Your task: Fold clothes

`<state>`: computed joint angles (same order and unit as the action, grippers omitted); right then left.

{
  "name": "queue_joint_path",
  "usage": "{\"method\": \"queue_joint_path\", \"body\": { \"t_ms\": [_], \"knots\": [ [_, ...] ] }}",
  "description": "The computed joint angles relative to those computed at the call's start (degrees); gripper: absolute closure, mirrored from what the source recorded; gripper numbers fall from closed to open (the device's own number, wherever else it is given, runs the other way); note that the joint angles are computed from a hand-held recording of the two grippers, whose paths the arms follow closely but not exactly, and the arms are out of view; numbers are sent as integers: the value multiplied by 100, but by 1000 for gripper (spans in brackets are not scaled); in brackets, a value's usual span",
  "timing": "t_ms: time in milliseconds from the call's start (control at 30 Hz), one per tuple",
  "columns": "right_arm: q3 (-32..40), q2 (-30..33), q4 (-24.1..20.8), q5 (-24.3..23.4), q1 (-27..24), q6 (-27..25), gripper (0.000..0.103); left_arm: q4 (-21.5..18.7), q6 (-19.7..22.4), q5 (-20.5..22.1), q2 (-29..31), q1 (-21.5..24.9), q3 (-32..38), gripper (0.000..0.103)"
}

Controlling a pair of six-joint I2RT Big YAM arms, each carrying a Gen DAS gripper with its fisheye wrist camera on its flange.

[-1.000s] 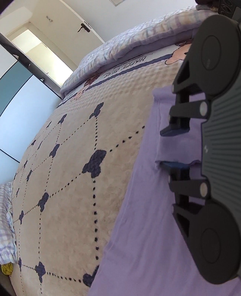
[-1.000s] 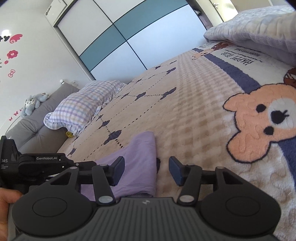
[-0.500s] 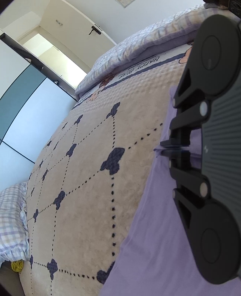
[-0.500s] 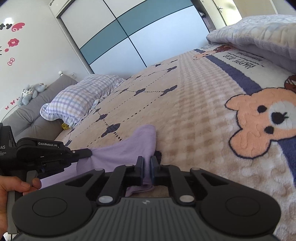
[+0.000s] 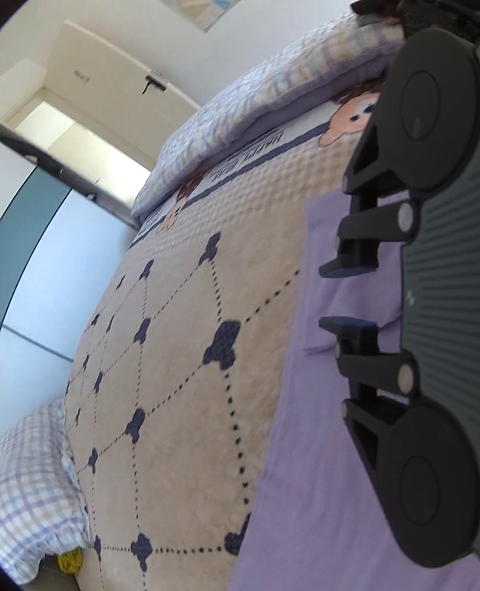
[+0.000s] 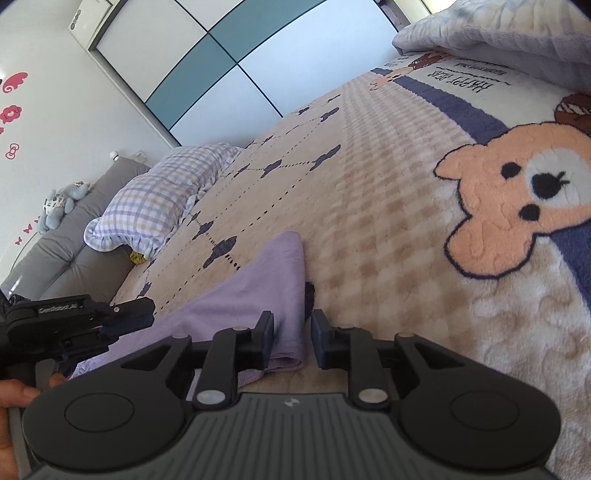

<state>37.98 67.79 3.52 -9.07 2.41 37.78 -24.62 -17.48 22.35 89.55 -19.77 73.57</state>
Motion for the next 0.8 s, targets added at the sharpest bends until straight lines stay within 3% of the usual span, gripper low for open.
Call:
{"method": "queue_joint_path", "body": {
  "t_ms": [100,267,400,467,567,633,800],
  "knots": [
    [-31,-15,35,-102,-34,72,76,-465,-128,75,-22,-61,11,79],
    [-36,-36,26,-133,-27,86,75,-1026,-581,-205,-88,-70,29,78],
    [-9,-41,-14,-45,36,-24,71,-620,-837,70,16,-33,-40,62],
    [-12,-39,-9,-50,32,-34,70,-492,-835,76,128,-50,-34,61],
    [-27,-34,20,-98,1,-8,70,-364,-533,-117,168,-122,-45,70],
    [-28,-41,14,-78,14,-40,70,-377,-487,-22,214,-116,13,99],
    [-30,-49,51,-46,46,-164,90,-577,-451,94,102,-29,-13,100]
  ]
}}
